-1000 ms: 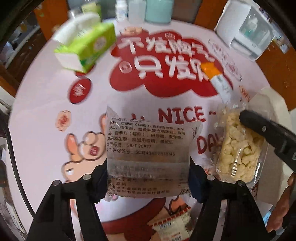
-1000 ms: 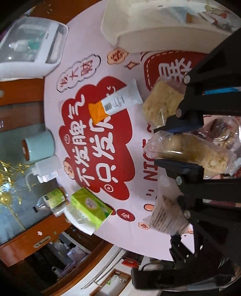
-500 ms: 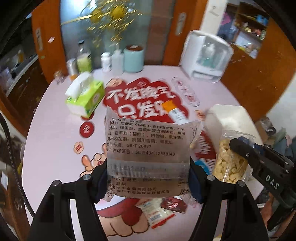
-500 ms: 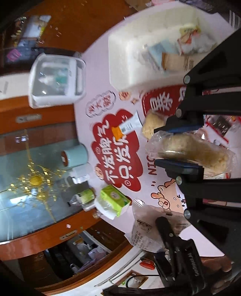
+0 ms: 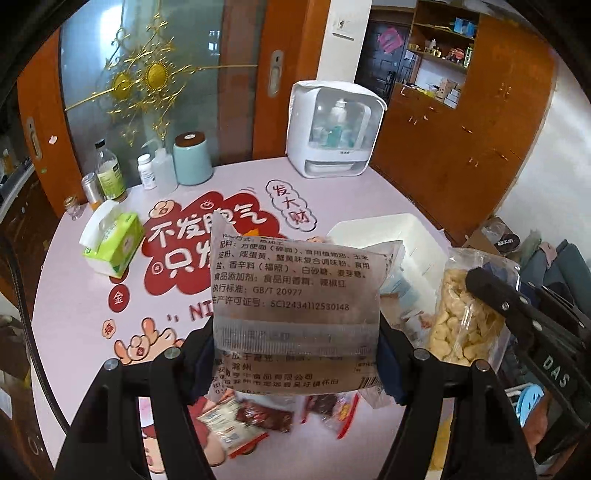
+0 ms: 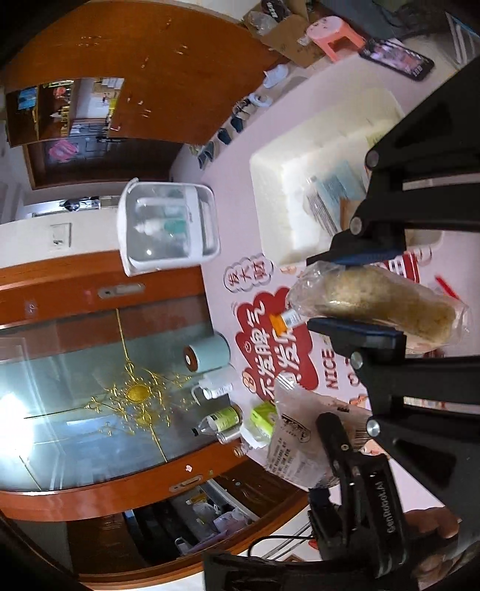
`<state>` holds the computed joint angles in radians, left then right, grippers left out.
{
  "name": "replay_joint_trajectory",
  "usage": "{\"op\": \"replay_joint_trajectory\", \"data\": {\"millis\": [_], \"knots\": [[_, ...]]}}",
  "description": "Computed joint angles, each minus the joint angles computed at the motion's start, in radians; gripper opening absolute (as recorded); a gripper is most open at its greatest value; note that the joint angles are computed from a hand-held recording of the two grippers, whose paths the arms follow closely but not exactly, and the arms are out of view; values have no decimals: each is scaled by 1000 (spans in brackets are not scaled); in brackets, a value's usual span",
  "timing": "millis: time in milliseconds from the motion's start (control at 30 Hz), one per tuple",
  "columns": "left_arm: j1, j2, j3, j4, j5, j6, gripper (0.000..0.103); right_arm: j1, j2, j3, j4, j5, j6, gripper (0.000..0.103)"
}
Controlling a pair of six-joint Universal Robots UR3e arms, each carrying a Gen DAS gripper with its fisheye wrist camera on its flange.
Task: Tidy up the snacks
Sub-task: 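Lift both held bags and carry them over the white tray, then open both grippers to drop the bags into the white tray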
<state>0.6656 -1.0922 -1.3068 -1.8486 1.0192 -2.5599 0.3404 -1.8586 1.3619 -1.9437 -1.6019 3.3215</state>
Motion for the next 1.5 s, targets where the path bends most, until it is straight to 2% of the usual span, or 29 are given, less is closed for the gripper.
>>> {"op": "replay_joint_trajectory", "data": {"millis": [100,200,333,467,533,733,1000,1100,1133,1167,1267,1300,1433,1500], "knots": [[-201,-58,-8,160,92,-201,70,-172,-85,26,58,117,-142,26],[-472,-168,15,333,255,-412,70,-372,-176,77,97,238,-279,26],[-721,-326,86,445,422,-576,71,-685,-257,113,224,460,-475,27],[-883,-474,200,465,538,-686,71,-836,-261,146,267,545,-596,27],[-936,-541,262,457,579,-720,71,-893,-251,158,289,581,-646,27],[-1020,-699,434,411,666,-765,71,-959,-216,183,300,606,-718,27],[-1051,-810,566,362,694,-785,73,-958,-175,204,274,573,-729,28],[-1052,-837,595,353,692,-786,77,-963,-156,189,302,583,-738,28],[-1052,-849,611,341,686,-784,78,-971,-155,187,316,593,-749,31],[-1052,-857,622,333,679,-783,79,-975,-157,188,320,595,-754,41],[-1048,-871,639,312,670,-778,82,-961,-157,209,265,555,-724,52],[-1048,-868,634,316,672,-777,82,-958,-152,208,263,552,-718,54],[-1057,-839,594,369,709,-773,101,-978,-144,197,295,569,-721,55],[-1060,-828,586,384,720,-768,102,-974,-145,197,292,567,-722,55]]}}
